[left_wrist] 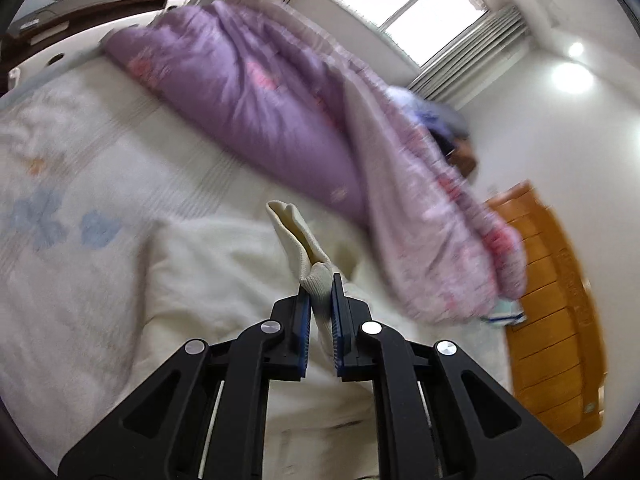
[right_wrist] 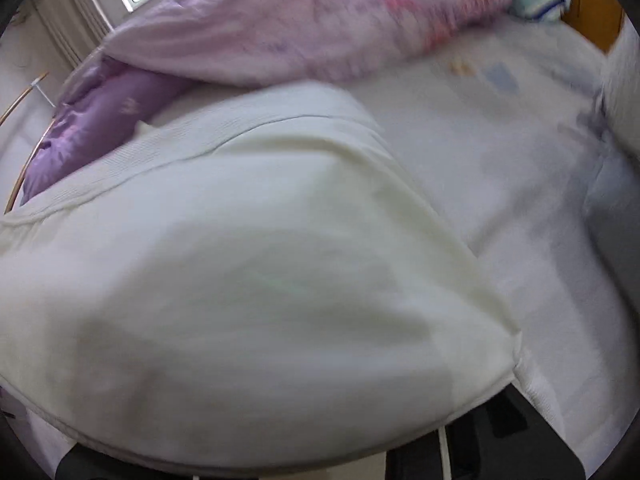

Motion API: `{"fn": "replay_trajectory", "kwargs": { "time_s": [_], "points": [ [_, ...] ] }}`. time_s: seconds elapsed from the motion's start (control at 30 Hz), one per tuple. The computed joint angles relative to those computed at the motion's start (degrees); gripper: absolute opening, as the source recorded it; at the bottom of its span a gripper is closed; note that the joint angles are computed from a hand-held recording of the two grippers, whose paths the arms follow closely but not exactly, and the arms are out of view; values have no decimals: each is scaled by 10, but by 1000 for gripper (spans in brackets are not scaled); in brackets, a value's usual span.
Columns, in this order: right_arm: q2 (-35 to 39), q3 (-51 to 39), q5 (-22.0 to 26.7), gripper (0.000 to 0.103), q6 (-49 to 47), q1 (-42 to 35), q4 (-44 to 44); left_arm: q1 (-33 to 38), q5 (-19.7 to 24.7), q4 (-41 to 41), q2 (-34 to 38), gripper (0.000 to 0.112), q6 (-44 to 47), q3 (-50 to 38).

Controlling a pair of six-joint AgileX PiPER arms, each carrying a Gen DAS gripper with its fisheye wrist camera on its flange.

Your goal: Fold large clothes

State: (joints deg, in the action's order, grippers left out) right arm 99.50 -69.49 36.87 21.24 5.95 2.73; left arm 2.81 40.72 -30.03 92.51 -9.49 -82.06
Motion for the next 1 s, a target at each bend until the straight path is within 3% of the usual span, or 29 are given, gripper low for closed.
{"fn": "replay_trajectory", "kwargs": {
  "time_s": [0.1, 0.27, 0.3, 0.33, 0.6, 0.63, 0.67, 0.77, 0.83, 0.9, 1.0],
  "points": [
    [9, -2, -4, 32, -8, 0, -10, 17, -15, -22, 10, 9, 26, 72],
    [2, -26, 83, 55, -45, -4, 27, 29, -56, -7, 16, 9, 38, 155],
    [-15, -18, 94, 67, -45, 5, 13, 32, -61, -6, 14, 9, 39, 168],
    [-26, -13, 108, 70, -57, 7, 13, 34, -68, -2, 10, 9, 39, 180],
    [-109, 27, 196, 70, -233, -42, 113, 47, -73, 60, 43, 13, -3, 218],
    [-107, 17, 221, 67, -262, -58, 142, 48, -68, 72, 49, 23, -21, 215],
    [-112, 15, 234, 66, -273, -68, 156, 48, -62, 95, 53, 40, -58, 212],
    [-108, -22, 274, 65, -321, -102, 215, 60, -61, 98, 46, 59, -86, 213],
    [-97, -62, 265, 65, -320, -107, 207, 72, -57, 83, 39, 70, -70, 204],
    [-73, -108, 238, 65, -306, -110, 186, 76, -56, 79, 44, 71, -56, 184],
    [5, -207, 219, 65, -267, -114, 149, 77, -20, 93, 100, 72, -51, 99]
  ]
}}
